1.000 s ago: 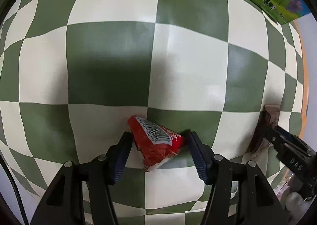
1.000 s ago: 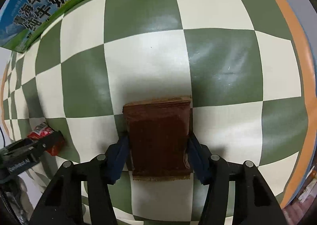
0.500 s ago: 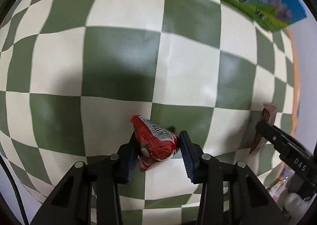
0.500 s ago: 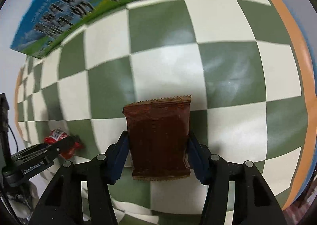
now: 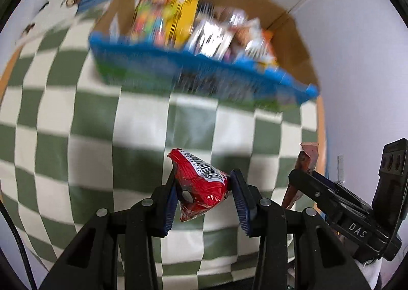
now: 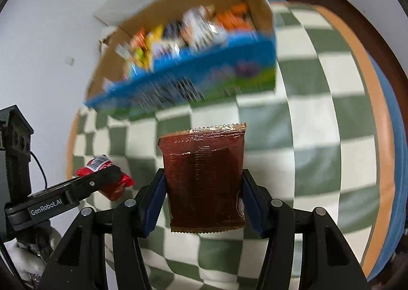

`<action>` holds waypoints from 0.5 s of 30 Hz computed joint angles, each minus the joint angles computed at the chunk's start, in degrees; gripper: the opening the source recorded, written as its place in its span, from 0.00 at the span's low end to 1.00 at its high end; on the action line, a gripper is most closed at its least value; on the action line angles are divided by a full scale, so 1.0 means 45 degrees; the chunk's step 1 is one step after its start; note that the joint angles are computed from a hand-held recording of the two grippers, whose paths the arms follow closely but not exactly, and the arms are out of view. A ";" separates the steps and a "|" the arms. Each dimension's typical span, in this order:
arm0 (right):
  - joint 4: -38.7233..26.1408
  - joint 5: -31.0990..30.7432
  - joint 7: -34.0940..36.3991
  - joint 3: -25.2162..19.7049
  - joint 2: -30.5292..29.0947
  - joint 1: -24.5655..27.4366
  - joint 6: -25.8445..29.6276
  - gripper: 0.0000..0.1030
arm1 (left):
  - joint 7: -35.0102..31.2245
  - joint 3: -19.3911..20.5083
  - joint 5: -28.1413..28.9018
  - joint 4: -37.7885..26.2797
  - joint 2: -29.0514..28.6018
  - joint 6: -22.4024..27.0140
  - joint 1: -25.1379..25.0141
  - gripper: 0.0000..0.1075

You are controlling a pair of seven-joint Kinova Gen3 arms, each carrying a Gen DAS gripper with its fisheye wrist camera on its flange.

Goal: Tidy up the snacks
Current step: 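Carry both packets into the cardboard box and open both tools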

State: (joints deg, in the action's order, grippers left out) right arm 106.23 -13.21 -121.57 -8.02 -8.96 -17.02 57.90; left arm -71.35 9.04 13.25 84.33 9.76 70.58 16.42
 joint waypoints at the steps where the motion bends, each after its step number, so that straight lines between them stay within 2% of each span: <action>1: -0.0389 0.0109 0.0049 -0.0058 0.0207 0.0112 -0.0012 0.58 | 0.0014 -0.0004 -0.0131 -0.0523 0.0202 0.0181 0.0007 0.35; 3: -0.1057 0.0662 -0.0348 -0.0347 0.0851 0.0078 -0.0403 0.58 | -0.0234 -0.0096 -0.0177 -0.1184 0.0373 0.0406 -0.0183 0.35; 8: -0.3137 0.2095 -0.0597 -0.0029 0.2233 -0.0140 -0.0134 0.58 | -0.0281 -0.0281 -0.0851 -0.3455 0.1305 0.1206 -0.0280 0.35; 15: -0.5172 0.2960 -0.0294 0.0453 0.4484 -0.0309 0.0371 0.58 | -0.0306 -0.0557 -0.1462 -0.6537 0.3887 0.2196 -0.0278 0.35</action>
State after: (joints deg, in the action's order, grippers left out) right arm 82.95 0.11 -122.90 -5.98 11.22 -18.41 59.57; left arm -72.73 6.53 6.67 54.91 27.25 80.46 15.17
